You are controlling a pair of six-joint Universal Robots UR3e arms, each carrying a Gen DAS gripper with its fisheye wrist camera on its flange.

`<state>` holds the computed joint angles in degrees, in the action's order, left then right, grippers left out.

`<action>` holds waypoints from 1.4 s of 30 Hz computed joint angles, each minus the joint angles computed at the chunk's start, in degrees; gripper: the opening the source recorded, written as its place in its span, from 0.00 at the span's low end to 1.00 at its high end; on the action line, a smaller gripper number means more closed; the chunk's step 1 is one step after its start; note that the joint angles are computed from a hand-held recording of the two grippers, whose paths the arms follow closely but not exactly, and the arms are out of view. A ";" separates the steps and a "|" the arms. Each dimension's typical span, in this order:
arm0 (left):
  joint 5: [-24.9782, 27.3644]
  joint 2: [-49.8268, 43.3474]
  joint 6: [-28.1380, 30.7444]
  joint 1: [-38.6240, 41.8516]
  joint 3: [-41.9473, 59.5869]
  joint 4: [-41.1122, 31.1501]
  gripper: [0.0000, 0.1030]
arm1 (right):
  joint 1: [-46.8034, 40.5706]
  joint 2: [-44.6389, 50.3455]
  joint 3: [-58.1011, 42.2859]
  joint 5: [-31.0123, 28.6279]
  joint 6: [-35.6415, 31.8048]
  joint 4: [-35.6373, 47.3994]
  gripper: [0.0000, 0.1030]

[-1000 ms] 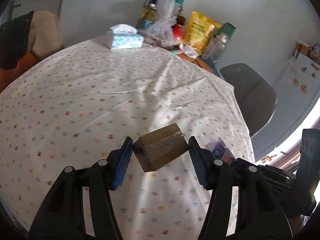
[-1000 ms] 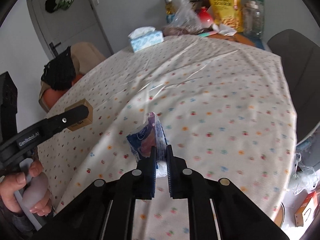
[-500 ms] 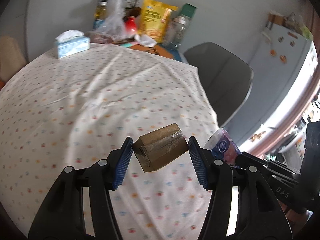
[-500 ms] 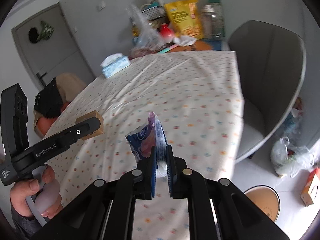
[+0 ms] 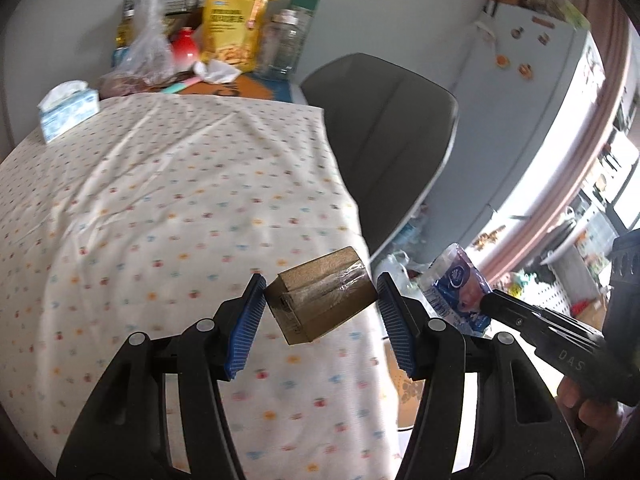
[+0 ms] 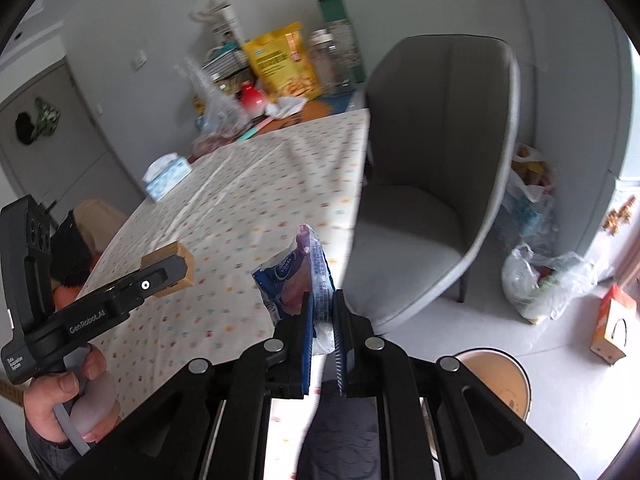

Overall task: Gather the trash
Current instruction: 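Carry the cardboard box and blue packet in both grippers over the bin, then open both grippers to drop the box and packet into the bin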

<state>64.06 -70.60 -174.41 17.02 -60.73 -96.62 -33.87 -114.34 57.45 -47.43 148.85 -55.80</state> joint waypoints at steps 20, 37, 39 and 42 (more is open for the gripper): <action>18.47 -22.88 -14.46 -34.96 12.25 10.43 0.56 | -40.37 -5.08 5.47 -1.02 -36.79 30.92 0.11; 20.33 -37.90 -15.56 -46.15 27.69 4.75 0.56 | -60.41 -7.52 16.34 -5.95 -48.89 33.89 0.45; 19.66 -40.77 -15.62 -47.20 31.62 3.07 0.56 | -64.92 -6.27 13.79 -6.52 -52.49 37.41 0.46; 18.81 -45.54 -15.47 -48.74 38.79 -0.10 0.56 | -71.24 -4.23 10.07 -7.54 -57.19 41.66 0.47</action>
